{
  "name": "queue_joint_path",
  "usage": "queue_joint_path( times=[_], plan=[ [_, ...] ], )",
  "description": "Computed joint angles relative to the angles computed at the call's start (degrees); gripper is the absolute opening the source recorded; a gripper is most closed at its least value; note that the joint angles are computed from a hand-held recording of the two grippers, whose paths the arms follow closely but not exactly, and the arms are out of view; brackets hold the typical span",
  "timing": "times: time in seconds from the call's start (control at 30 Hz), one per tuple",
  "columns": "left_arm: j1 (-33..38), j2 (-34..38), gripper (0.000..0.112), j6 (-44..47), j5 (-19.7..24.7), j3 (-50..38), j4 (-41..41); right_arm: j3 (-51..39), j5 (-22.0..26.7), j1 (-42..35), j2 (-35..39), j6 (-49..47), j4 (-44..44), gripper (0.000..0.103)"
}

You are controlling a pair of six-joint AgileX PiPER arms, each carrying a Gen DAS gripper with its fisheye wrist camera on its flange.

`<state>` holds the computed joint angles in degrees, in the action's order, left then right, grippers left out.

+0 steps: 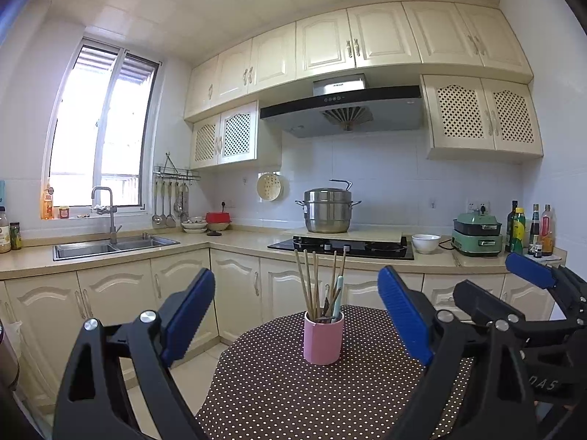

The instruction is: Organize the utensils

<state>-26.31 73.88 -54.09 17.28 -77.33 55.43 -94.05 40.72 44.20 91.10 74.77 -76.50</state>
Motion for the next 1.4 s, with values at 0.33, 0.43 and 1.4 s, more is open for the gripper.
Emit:
queue_joint_path(
  times=[0.33,0.43,1.4],
  plan=[
    [0.0,0.1,0.089,1.7,0.0,-0.2,-2.1,-0.4,0.0,-0.1,0.0,-1.0,1.0,0.093],
    [0.3,0.1,0.089,2.9,-0.3,-0.2,-3.5,-0.5,0.1,0.0,0.0,-1.0,1.1,0.093],
    [-0.8,0.1,0.089,0.2,0.8,0.0,-0.7,1.0,-0.4,-0.3,-0.9,-0.9,2.3,0.094]
  ],
)
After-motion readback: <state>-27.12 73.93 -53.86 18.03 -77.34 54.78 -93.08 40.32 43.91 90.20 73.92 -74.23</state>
